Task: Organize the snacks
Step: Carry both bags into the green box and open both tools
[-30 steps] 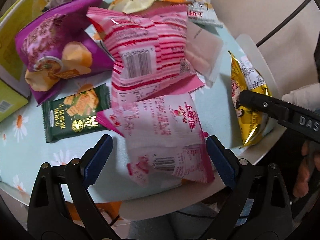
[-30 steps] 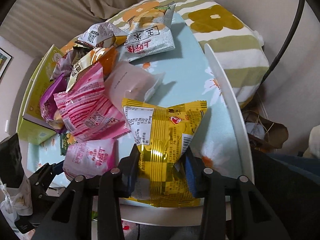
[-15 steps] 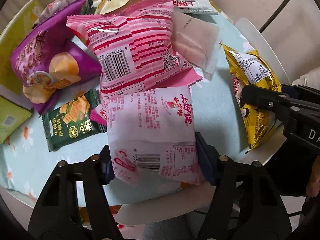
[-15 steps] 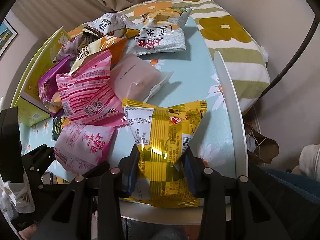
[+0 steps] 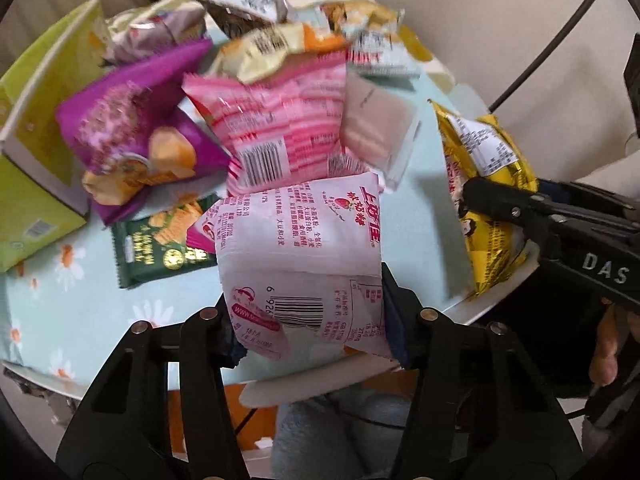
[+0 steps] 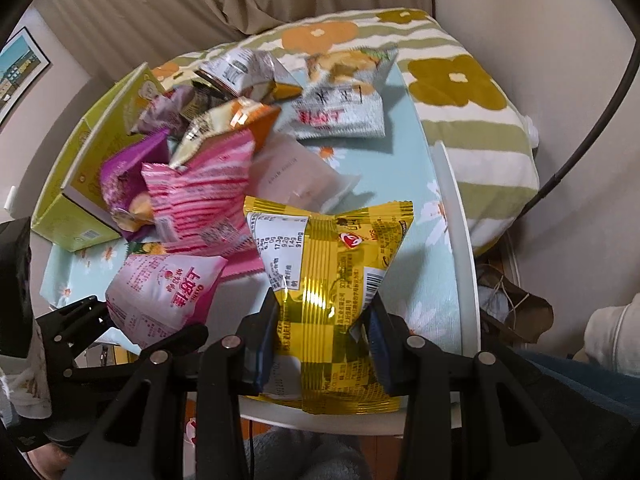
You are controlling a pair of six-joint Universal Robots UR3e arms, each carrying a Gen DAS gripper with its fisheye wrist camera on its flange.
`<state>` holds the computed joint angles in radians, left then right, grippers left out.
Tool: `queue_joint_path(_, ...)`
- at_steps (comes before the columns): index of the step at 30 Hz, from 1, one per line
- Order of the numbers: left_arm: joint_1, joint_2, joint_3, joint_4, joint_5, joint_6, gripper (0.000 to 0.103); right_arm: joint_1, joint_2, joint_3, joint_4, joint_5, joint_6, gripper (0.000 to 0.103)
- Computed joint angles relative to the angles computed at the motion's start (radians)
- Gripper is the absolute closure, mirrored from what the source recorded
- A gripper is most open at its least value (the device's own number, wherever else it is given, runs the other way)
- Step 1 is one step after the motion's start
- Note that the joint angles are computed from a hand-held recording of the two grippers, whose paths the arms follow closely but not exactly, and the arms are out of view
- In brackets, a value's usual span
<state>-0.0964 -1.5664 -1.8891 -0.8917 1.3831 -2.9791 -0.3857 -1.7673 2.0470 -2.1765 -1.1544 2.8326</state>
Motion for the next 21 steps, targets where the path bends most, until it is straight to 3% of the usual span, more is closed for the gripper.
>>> queue_joint_path(9,0.16,0.321,0.015,-0.204,-0.082,0.022,0.053,-0.001,-0.083,-0.131,0.142,0.079,-0.035,0.066)
queue_joint_path(14,0.371,0.448,0.104,-0.353,-0.164,0.13,0.053,0.062,-0.053,-0.28,0.167,0.128,-0.012,0.066)
queue_joint_path(21,0.774,0.464,0.273,-0.579,-0.368,0.372,0.053,0.254,0.119,-0.55,0.091,0.131,0.132,0.066)
